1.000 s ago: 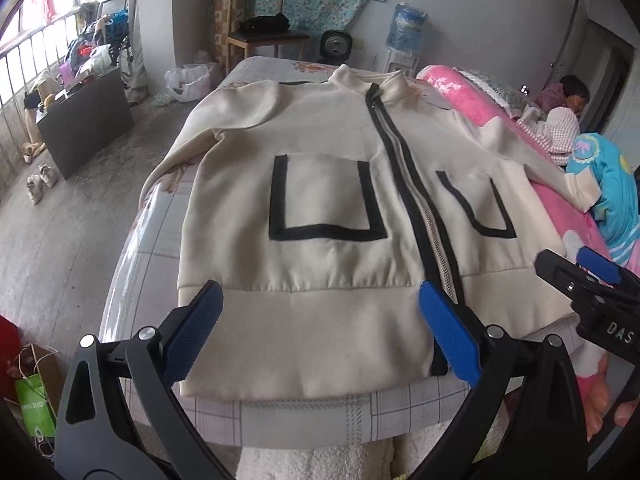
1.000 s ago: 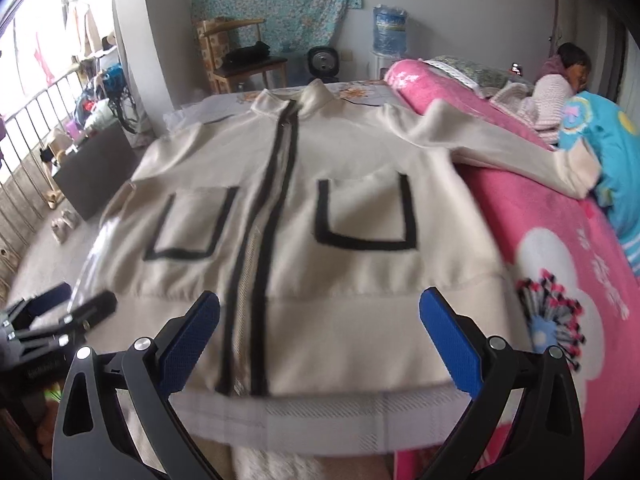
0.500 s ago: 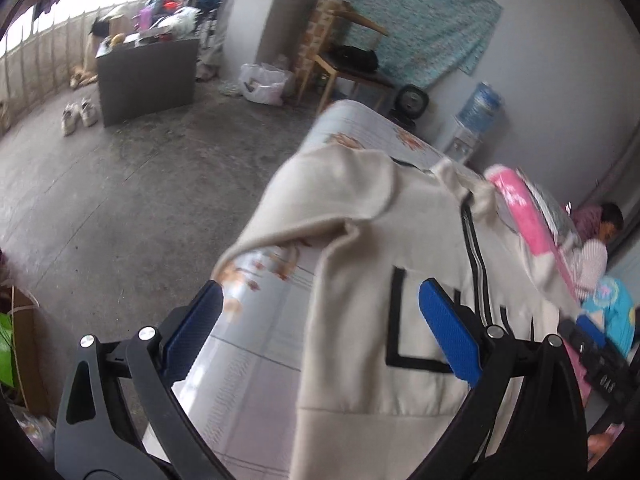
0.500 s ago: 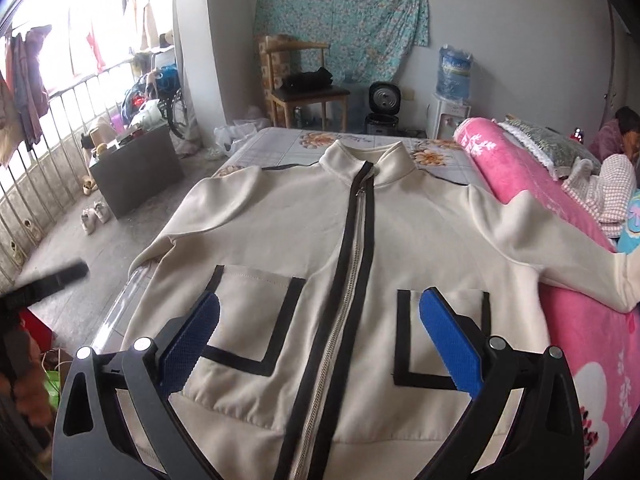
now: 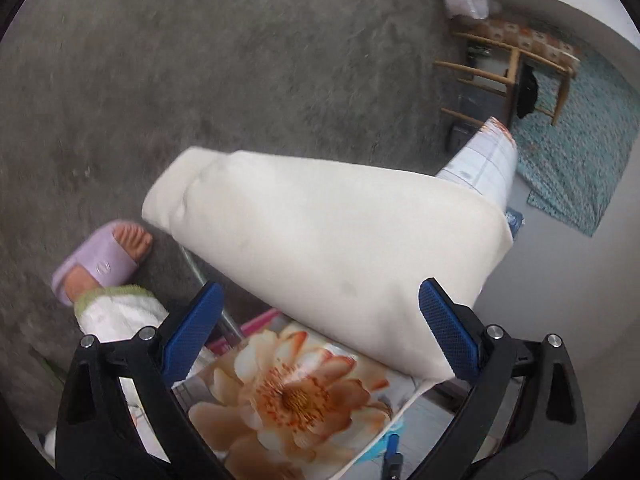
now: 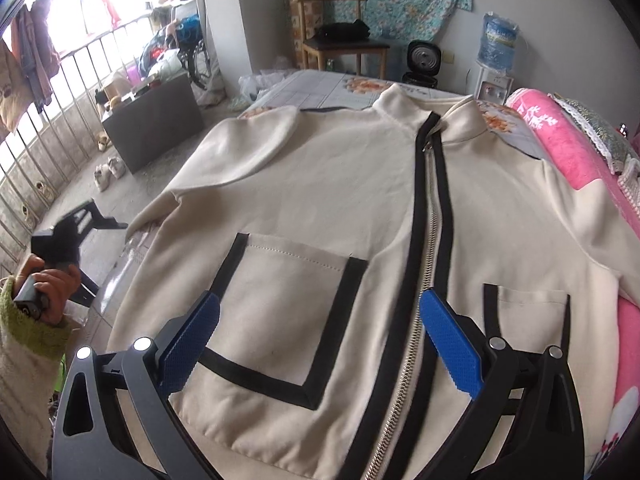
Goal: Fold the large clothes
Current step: 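Grasp the sleeve nearest the left tool and lift it up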
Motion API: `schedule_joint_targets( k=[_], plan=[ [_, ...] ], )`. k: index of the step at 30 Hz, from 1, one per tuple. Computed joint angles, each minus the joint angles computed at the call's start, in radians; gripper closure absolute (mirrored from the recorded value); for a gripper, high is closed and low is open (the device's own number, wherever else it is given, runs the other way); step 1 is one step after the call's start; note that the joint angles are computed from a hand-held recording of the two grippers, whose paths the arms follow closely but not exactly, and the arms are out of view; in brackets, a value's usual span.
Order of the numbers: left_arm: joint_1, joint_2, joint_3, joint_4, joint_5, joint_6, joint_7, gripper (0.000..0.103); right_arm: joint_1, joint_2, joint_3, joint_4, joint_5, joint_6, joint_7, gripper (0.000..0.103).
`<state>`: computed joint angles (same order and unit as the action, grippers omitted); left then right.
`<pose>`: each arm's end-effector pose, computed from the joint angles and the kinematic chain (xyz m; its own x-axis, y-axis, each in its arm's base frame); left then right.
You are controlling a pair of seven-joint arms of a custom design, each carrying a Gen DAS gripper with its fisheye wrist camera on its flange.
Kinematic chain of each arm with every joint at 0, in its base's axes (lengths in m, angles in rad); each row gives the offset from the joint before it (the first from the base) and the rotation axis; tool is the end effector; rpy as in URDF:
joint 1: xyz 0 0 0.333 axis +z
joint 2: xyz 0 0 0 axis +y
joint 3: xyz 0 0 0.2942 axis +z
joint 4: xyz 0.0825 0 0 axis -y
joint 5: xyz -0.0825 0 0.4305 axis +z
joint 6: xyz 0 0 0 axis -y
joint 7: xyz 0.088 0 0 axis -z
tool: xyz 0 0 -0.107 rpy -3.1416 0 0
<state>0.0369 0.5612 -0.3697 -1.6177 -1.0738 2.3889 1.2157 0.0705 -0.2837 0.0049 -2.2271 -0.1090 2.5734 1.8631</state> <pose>0.7066 -0.2178 0.3025 0.6614 -0.2864 0.6931 -0.7176 -0.5106 0.4737 0.5602 0.0443 0.5239 -0.1203 -0.9903 -0.0701 -0.7961 0.1384 -0.5892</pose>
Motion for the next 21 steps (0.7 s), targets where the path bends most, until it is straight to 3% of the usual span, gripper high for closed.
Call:
schedule_joint_targets(
  k=[3,5,9,12,13,16,19,21],
  plan=[
    [0.015,0.070,-0.036,0.014,-0.084,-0.003,0.046,0.010,0.000,0.039,0.001,0.029,0.001,-0.013,0.008,0.005],
    [0.023,0.114,-0.058,0.042,-0.137,-0.001,0.064,0.018,0.002,0.052,0.001,0.042,0.002,-0.019,0.017,0.005],
    [0.006,0.177,-0.051,0.129,-0.102,-0.013,0.029,0.053,0.004,0.067,0.001,0.055,-0.001,-0.013,0.037,0.005],
    [-0.016,0.176,-0.023,0.169,0.001,-0.008,-0.039,0.084,0.003,0.061,0.002,0.050,-0.010,-0.003,0.052,0.005],
    [-0.024,0.167,-0.011,0.176,0.039,0.001,-0.061,0.088,0.002,0.053,0.002,0.043,-0.013,0.000,0.059,0.005],
    [-0.052,0.134,0.034,0.203,0.184,0.031,-0.121,0.095,-0.005,0.027,0.000,0.022,-0.022,0.008,0.075,0.005],
    [-0.134,0.064,0.135,0.233,0.447,0.092,-0.234,0.095,-0.017,-0.012,-0.004,-0.011,-0.028,0.016,0.087,0.005],
    [-0.221,0.025,0.223,0.292,0.684,0.115,-0.310,0.096,-0.027,-0.045,-0.007,-0.041,-0.026,0.024,0.096,0.005]
  ],
)
